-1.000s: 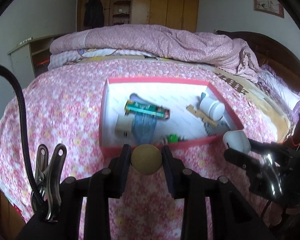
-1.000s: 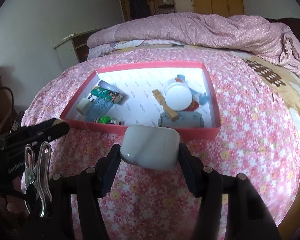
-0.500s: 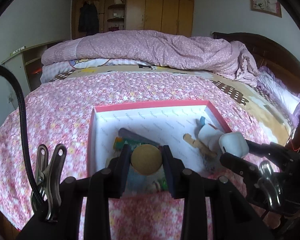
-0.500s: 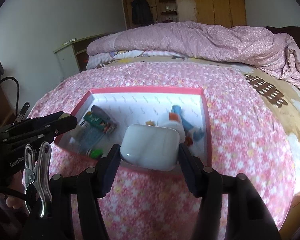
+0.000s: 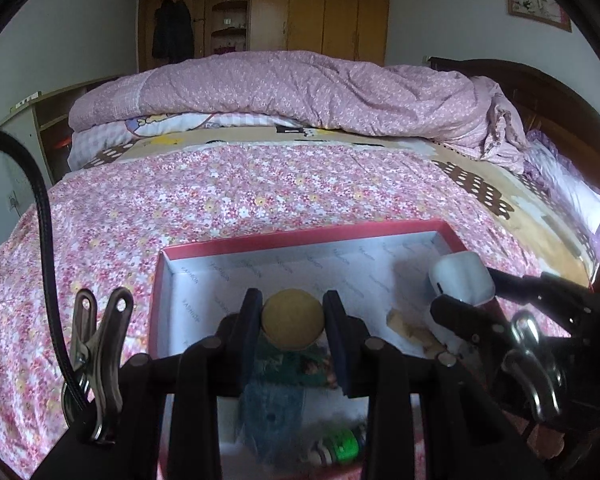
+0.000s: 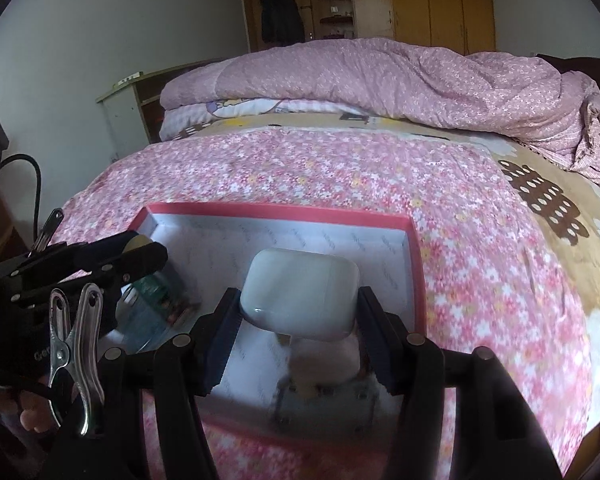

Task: Organize rigid objects
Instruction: 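Carry the beige ball and white case over the tray with both tools, then release the beige ball from the left tool while the right tool releases the white case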

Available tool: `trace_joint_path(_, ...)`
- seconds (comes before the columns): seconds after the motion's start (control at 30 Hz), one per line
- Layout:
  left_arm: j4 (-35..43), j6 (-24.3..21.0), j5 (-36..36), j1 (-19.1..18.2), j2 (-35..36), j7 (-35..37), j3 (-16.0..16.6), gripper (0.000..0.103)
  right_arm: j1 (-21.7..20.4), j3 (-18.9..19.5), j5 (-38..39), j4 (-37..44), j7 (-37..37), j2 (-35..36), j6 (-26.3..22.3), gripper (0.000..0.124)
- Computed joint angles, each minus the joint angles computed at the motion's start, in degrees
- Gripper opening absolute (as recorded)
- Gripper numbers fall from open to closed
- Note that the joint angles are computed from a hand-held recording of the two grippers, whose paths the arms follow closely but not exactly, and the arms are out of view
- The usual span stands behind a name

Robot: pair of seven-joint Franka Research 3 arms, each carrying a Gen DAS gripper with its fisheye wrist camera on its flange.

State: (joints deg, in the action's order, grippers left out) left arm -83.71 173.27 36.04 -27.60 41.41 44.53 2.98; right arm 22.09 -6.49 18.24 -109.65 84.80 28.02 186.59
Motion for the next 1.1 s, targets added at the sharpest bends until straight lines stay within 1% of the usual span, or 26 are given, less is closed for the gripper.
trace_joint_path(0.1, 3.2, -1.7, -1.9, 1.8, 2.3, 2.4, -2.4, 0.033, 0.0, -0.6, -0.5, 2.9, 0.2, 1.9, -1.9, 0.059)
trace_joint_path(0.27, 7.9, -4.5, -4.0, 2.5, 5.5, 4.9, -3.5, 0.033, -0.8, -0.4, -1.7, 6.6, 1.1, 4.3, -4.1, 0.059)
trace_joint_path(0.33, 9.2, -5.4, -4.4, 2.2, 6.4, 5.1, -3.2, 0.033, -1.3, 0.0, -2.1, 7.3, 1.3, 4.8, -4.6, 0.059)
trace_joint_path(0.4, 10.0, -5.7, -4.2, 1.4, 7.0, 4.3, -2.0, 0.033, -1.8, 0.4, -2.5, 8.0, 1.5, 5.3, -5.1, 0.059)
trace_joint_path(0.47, 10.3, -5.7, -3.6, 0.6, 7.3, 3.2, -0.8, 0.038, -2.7, 1.4, -2.7, 8.4, 1.5, 5.7, -5.4, 0.059)
trace_joint_path(0.53, 10.6, -6.0, -3.1, 0.3, 7.5, 2.6, -0.4, 0.052, -3.5, 2.2, -2.8, 8.7, 1.4, 5.9, -5.9, 0.059)
trace_joint_path(0.63, 10.8, -6.5, -3.0, 0.6, 7.6, 2.5, -0.9, 0.056, -3.8, 2.5, -3.2, 9.4, 1.7, 6.4, -7.6, 0.059)
trace_joint_path(0.67, 10.8, -6.8, -3.1, 0.9, 7.6, 2.7, -1.3, 0.056, -3.5, 2.0, -3.4, 9.4, 2.1, 6.4, -7.7, 0.059)
trace_joint_path(0.73, 10.8, -7.5, -3.4, 1.2, 7.5, 2.8, -1.8, 0.057, -2.1, 0.4, -4.0, 9.3, 3.3, 6.5, -7.7, 0.059)
trace_joint_path(0.8, 10.2, -7.7, -3.5, 1.2, 7.1, 2.6, -1.9, 0.057, -2.3, 0.6, -4.2, 9.1, 3.7, 6.2, -7.4, 0.061)
trace_joint_path(0.83, 10.0, -7.6, -3.4, 1.3, 6.9, 2.5, -2.0, 0.057, -3.2, 1.6, -3.9, 8.4, 3.5, 5.8, -6.6, 0.061)
trace_joint_path(0.9, 9.0, -7.1, -3.1, 1.1, 6.2, 1.9, -1.6, 0.057, -3.7, 2.4, -3.7, 7.6, 3.3, 5.2, -5.7, 0.062)
trace_joint_path(0.97, 7.5, -6.2, -2.4, 0.7, 5.1, 0.7, -1.0, 0.057, -3.4, 2.1, -3.4, 6.3, 3.4, 4.3, -4.7, 0.062)
trace_joint_path(1.03, 6.2, -5.6, -1.8, 0.3, 4.1, -0.4, -0.5, 0.057, -2.1, 0.7, -3.0, 5.1, 4.3, 3.6, -3.8, 0.062)
trace_joint_path(1.07, 5.5, -5.3, -1.6, 0.2, 3.7, -0.9, -0.4, 0.057, -2.0, 0.8, -2.6, 4.2, 4.5, 2.9, -3.2, 0.062)
trace_joint_path(1.1, 4.6, -5.0, -1.4, 0.2, 3.0, -1.4, -0.3, 0.057, -2.7, 1.7, -2.4, 3.5, 4.3, 2.4, -2.8, 0.062)
